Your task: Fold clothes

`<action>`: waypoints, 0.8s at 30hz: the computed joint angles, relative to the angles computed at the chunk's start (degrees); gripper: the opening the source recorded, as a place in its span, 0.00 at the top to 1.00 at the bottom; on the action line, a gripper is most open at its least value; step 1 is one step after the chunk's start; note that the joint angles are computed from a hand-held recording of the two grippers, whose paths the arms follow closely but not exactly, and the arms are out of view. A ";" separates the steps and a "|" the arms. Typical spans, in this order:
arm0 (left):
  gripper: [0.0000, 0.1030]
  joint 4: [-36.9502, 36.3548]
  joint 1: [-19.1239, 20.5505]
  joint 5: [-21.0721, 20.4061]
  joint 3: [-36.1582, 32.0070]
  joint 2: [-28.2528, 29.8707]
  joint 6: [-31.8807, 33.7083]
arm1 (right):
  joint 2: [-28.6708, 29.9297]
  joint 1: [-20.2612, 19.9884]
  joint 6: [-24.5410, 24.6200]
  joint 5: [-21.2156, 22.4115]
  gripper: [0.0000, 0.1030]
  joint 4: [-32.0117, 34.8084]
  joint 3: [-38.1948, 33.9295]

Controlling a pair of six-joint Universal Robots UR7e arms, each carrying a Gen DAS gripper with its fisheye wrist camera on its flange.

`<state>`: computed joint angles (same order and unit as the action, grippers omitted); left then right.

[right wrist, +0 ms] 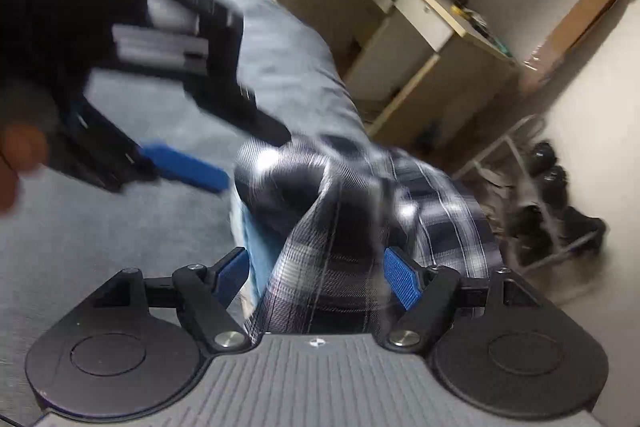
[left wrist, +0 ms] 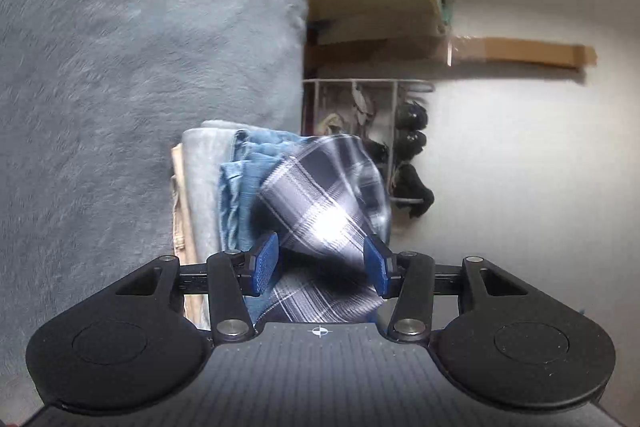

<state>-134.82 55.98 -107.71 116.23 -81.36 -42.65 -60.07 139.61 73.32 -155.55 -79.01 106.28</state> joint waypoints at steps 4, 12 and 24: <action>0.54 -0.68 0.15 -1.59 -0.52 1.42 -0.83 | 1.63 -0.63 6.31 -0.45 0.27 6.81 -1.07; 0.42 3.04 -1.42 -0.03 -3.06 4.17 0.27 | 0.59 -0.74 8.21 1.22 0.48 6.32 -0.39; 0.77 5.09 -6.00 8.04 -6.34 6.04 5.22 | -1.80 0.61 5.49 1.08 0.70 1.33 2.42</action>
